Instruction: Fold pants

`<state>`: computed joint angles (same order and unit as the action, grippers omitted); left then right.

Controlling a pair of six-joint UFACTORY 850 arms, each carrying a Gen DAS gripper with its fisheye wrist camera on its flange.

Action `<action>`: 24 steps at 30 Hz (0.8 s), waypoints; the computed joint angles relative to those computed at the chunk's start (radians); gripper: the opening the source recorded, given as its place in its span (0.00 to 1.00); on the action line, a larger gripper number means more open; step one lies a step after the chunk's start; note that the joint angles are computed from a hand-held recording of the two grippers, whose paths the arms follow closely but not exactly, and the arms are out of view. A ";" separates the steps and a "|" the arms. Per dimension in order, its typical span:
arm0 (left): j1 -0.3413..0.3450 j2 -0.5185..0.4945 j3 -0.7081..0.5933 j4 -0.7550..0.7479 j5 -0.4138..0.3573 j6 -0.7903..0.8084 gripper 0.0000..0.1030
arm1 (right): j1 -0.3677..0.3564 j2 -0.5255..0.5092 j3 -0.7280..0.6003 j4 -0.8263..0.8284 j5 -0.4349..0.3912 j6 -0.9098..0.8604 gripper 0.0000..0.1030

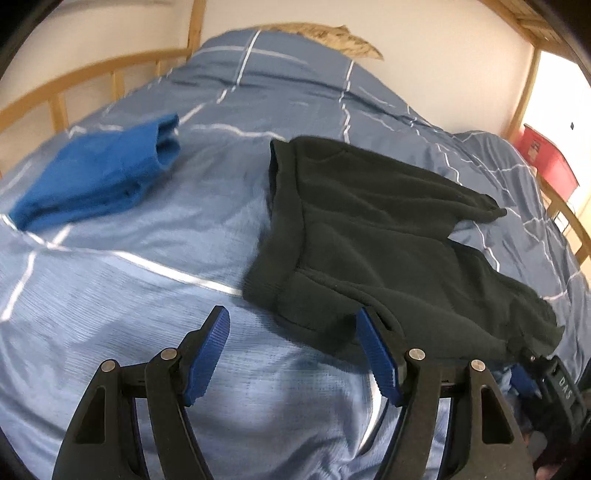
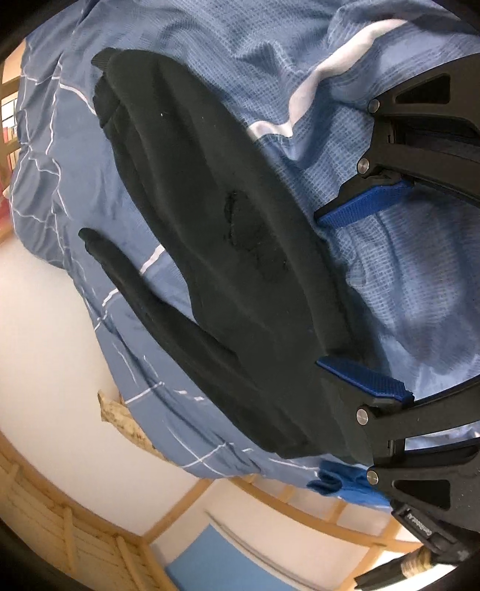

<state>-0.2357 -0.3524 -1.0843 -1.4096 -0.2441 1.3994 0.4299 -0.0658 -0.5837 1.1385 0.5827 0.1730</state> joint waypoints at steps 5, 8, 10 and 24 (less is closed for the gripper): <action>-0.002 -0.053 -0.044 0.151 -0.048 -0.192 0.55 | -0.011 -0.011 -0.007 -0.002 -0.009 0.001 0.71; 0.003 -0.083 -0.069 0.221 -0.099 -0.279 0.49 | -0.015 -0.017 -0.010 0.001 -0.012 0.002 0.67; 0.003 -0.091 -0.073 0.229 -0.103 -0.291 0.46 | -0.018 -0.020 -0.013 0.014 -0.019 -0.014 0.62; 0.007 0.004 -0.007 -0.039 -0.105 -0.039 0.10 | 0.015 0.057 -0.001 0.098 0.055 -0.230 0.13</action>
